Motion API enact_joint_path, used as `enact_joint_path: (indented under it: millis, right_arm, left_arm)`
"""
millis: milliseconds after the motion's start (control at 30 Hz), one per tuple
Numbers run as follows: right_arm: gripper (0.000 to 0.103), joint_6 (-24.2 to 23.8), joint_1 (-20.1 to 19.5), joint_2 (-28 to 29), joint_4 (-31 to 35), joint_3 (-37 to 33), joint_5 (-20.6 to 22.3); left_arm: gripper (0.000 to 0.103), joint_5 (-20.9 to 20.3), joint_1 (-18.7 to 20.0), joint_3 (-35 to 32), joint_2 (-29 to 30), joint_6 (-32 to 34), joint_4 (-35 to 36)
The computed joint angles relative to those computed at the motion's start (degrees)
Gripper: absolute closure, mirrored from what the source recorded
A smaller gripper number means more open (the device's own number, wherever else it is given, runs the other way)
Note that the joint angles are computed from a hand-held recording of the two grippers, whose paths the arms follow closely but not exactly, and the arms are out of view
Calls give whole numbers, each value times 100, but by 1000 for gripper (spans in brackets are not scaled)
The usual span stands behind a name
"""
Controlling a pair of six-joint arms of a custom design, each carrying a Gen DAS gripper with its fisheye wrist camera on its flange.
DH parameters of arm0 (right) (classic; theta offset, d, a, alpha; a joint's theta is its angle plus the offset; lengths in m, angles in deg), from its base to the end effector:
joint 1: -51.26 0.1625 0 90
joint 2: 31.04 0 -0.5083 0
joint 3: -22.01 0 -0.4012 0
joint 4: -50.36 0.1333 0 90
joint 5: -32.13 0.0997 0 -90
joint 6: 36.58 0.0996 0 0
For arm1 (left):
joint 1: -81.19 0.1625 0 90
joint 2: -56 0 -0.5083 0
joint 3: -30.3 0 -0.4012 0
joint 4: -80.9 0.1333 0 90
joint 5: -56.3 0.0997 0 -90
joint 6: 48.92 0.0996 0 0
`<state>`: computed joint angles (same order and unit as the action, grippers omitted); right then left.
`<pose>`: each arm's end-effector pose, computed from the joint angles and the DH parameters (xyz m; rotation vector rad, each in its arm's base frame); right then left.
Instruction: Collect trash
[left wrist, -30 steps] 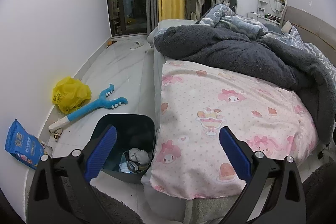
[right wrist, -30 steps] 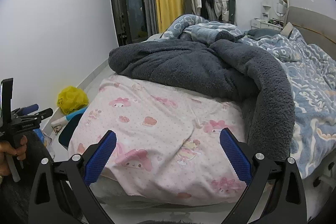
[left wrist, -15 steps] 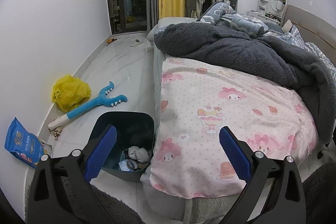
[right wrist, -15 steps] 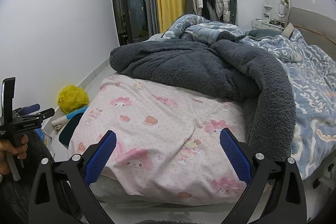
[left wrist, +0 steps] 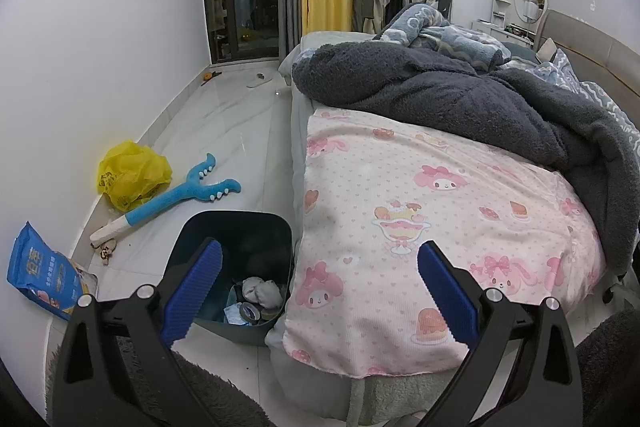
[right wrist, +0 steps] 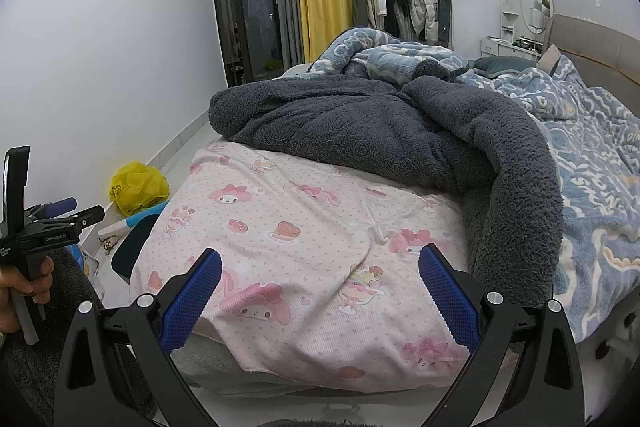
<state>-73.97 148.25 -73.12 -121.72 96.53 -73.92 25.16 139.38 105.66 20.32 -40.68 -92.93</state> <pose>0.2088 -0.8341 0.3019 0.7841 -2.3488 1.0115 -0.2513 -0.8197 0.2353 0.2628 2.0990 -1.0562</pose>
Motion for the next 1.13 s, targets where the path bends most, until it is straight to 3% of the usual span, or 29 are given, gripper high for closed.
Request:
enact_joint_path:
  millis: [1133]
  right_arm:
    - [3,-34,5,13,99,-50,-44]
  left_arm:
    - [3,6,0,18,-1,-120,117]
